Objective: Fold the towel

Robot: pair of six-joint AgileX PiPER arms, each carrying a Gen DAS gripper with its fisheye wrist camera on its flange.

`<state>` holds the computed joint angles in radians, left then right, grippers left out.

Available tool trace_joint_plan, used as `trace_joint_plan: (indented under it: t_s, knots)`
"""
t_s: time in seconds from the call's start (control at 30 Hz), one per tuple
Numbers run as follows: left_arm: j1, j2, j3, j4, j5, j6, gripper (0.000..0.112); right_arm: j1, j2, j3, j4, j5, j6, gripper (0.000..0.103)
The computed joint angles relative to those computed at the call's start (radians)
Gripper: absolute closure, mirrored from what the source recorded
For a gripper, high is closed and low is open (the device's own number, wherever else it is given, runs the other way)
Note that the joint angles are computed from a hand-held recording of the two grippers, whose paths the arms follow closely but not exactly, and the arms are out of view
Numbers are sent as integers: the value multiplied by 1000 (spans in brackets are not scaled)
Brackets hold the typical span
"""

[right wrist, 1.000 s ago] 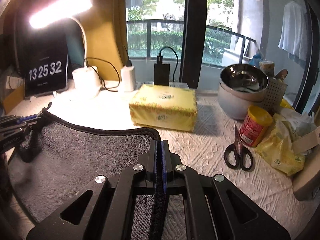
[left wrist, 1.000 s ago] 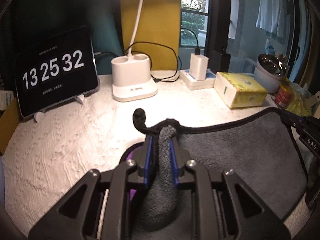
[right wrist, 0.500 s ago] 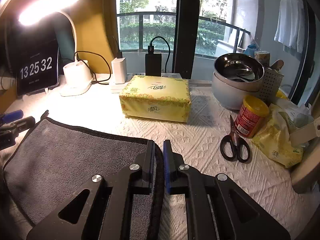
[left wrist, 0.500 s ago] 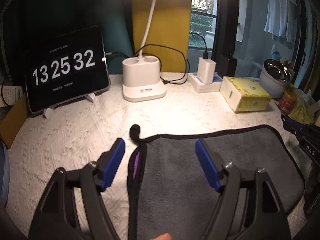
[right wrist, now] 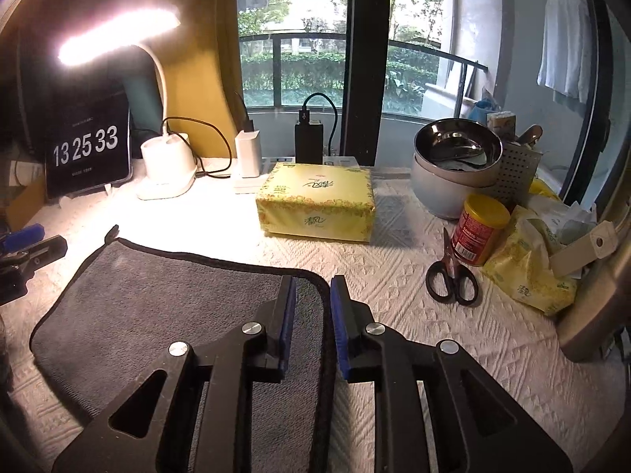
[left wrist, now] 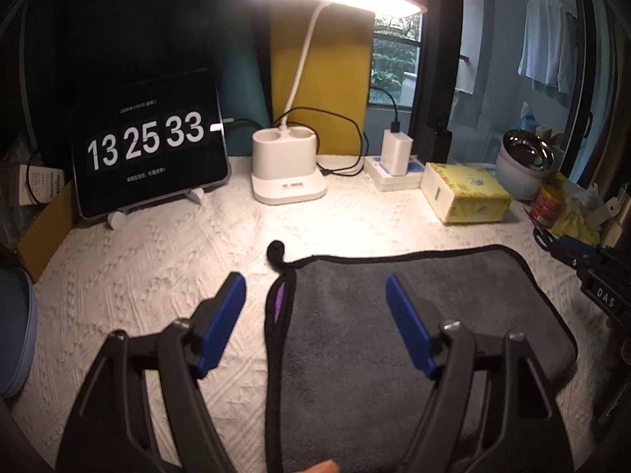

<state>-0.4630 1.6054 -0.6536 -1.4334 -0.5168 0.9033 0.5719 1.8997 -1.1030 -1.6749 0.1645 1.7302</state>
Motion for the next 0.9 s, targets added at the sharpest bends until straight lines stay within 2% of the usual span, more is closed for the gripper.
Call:
trace_joint_plan:
  t_s: [0.43, 0.9]
  knots:
    - [-130, -173, 98, -151, -99, 88, 37, 72, -159, 140, -38, 65, 69, 83]
    - [-312, -316, 185, -296, -249, 126, 37, 161, -294, 265, 15, 135, 55, 83]
